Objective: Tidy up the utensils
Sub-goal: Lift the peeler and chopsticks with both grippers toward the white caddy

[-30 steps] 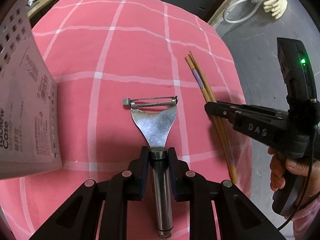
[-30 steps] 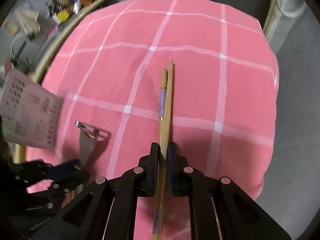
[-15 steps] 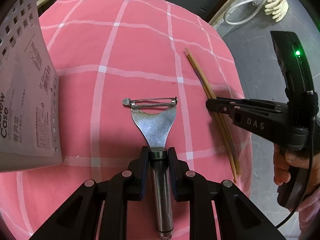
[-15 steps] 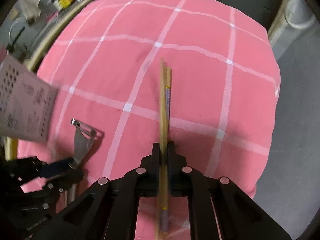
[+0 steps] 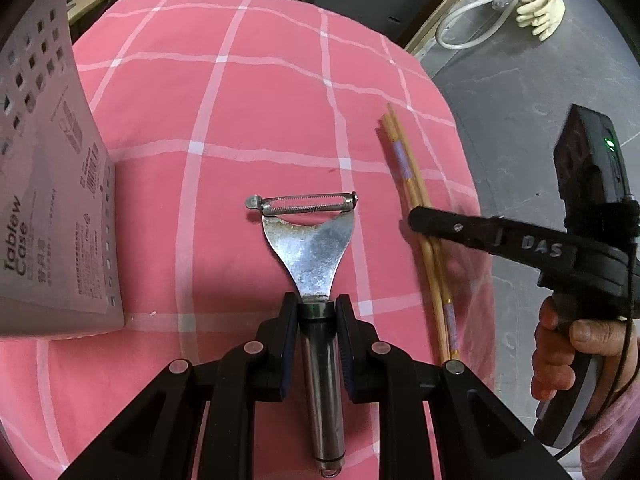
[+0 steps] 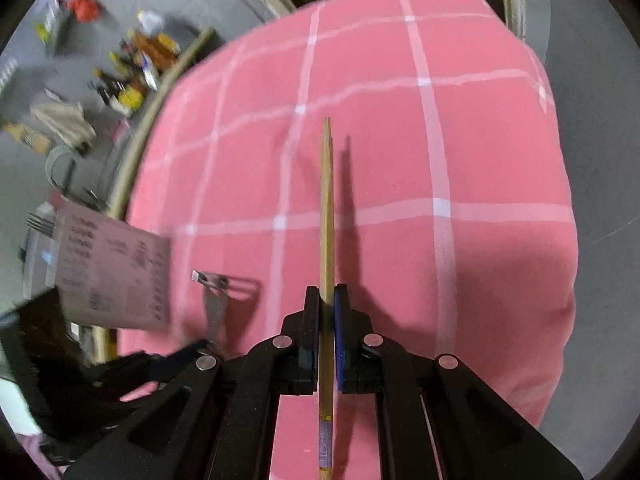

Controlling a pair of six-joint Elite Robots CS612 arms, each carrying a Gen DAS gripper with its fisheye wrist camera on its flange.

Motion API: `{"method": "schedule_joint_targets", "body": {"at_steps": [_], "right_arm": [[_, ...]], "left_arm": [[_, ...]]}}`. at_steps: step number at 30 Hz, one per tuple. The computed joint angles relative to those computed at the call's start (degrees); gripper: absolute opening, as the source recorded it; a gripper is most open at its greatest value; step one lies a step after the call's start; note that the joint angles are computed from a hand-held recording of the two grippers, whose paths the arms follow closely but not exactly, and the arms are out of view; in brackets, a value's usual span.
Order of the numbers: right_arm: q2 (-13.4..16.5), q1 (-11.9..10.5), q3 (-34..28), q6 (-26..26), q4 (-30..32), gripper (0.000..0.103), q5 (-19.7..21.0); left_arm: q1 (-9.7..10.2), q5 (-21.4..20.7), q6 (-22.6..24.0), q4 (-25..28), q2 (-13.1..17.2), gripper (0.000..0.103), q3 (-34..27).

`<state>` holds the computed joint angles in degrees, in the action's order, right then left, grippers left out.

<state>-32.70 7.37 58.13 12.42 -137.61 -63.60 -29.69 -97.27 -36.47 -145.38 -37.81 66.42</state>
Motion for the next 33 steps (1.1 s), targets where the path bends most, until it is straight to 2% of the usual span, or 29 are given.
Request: {"method": "schedule_joint_targets", "body": {"at_steps": [6,10,19,28,33], "right_arm": [[-3.20,-0.83,6.56,4.02,-13.83,0.006,1.69],[-4.72,-1.12,8.15,5.98,-21.20,0.006,1.94],[-5.49,-0.01,6.46,9.12,-30.30,0.006,0.71],[-3.49,2.98,0.60,12.53,-39.27,0.006,-2.12],[-0.32,4.79,-4.04,17.05,-47.35,0.006,-1.50]], "left_arm": [[-0.09,1.27,0.44,-6.04,-2.08,0.018,2.52],[-0.15,3.78,2.34,-10.70,-3.81,0.017,3.80],[0.68,7.29,5.53,-16.85,-7.12,0.017,5.70],[2.22,13.40,7.23,-23.17,-10.36,0.017,8.17],[3.22,18.74,7.98,-25.75,-11.98,0.017,9.83]]}}
